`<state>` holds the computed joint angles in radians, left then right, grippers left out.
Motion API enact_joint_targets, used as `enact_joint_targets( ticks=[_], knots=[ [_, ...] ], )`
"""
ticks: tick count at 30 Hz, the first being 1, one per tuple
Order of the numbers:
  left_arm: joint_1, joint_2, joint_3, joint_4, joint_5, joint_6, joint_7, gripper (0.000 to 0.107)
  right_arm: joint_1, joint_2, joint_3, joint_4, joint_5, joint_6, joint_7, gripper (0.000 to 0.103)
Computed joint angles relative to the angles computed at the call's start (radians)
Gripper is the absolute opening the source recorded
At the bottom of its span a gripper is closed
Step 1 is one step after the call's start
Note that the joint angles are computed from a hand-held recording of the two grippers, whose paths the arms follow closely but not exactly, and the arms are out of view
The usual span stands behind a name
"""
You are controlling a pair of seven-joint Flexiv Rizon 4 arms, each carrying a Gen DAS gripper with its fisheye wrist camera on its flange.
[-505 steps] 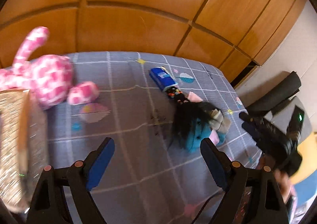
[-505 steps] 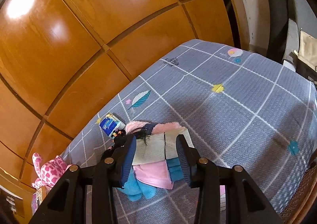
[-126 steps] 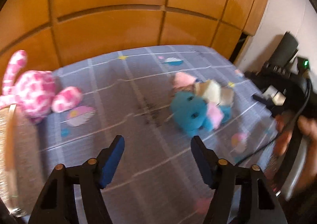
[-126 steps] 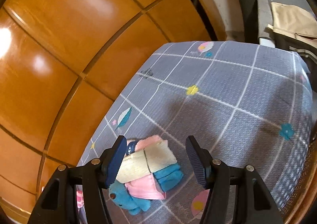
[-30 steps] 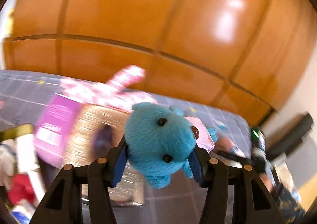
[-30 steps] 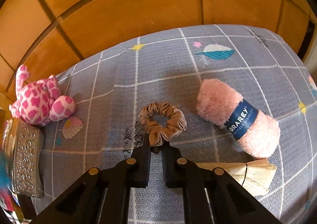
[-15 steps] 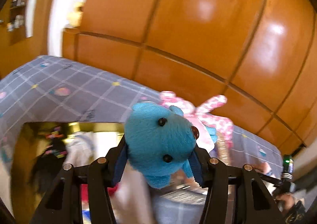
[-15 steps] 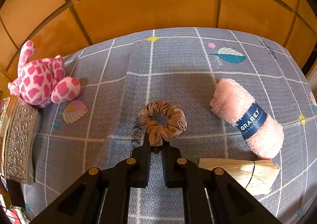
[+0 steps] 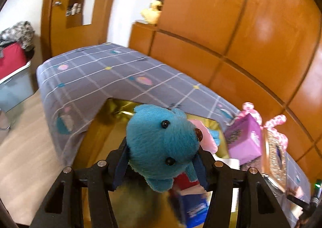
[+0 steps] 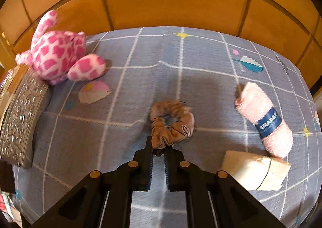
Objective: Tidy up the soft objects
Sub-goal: 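Carry the blue bear with the left gripper into the gold tray and release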
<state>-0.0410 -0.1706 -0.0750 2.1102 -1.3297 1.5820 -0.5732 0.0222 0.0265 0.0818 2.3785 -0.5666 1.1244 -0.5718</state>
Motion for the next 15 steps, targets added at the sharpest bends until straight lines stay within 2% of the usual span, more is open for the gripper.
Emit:
enact_joint_targets(
  ticks=[3, 5, 9, 11, 13, 14, 15],
  knots=[
    [0.008, -0.006, 0.016, 0.021, 0.07, -0.006, -0.062, 0.061, 0.016, 0.011, 0.019, 0.009, -0.007, 0.02, 0.017, 0.008],
    [0.021, -0.007, 0.008, 0.029, 0.077, -0.017, -0.068, 0.062, 0.027, 0.017, 0.029, 0.016, -0.012, 0.033, 0.031, 0.008],
    [0.029, -0.004, 0.004, 0.042, 0.124, -0.029, -0.09, 0.068, 0.049, 0.025, 0.047, 0.027, -0.013, 0.063, 0.058, 0.008],
    [0.025, -0.005, -0.005, 0.045, 0.143, -0.003, -0.088, 0.073, 0.058, 0.029, 0.054, 0.034, -0.026, 0.076, 0.079, 0.008],
    [0.03, 0.0, -0.044, 0.043, 0.079, 0.041, -0.024, 0.082, 0.068, 0.031, 0.061, 0.038, -0.034, 0.09, 0.093, 0.008],
    [0.026, 0.003, -0.081, 0.033, -0.03, 0.079, 0.082, 0.084, 0.072, 0.031, 0.063, 0.04, -0.038, 0.095, 0.098, 0.008],
    [0.009, 0.002, -0.088, 0.019, -0.102, 0.101, 0.152, 0.085, 0.076, 0.031, 0.065, 0.041, -0.044, 0.1, 0.104, 0.008]
  ],
)
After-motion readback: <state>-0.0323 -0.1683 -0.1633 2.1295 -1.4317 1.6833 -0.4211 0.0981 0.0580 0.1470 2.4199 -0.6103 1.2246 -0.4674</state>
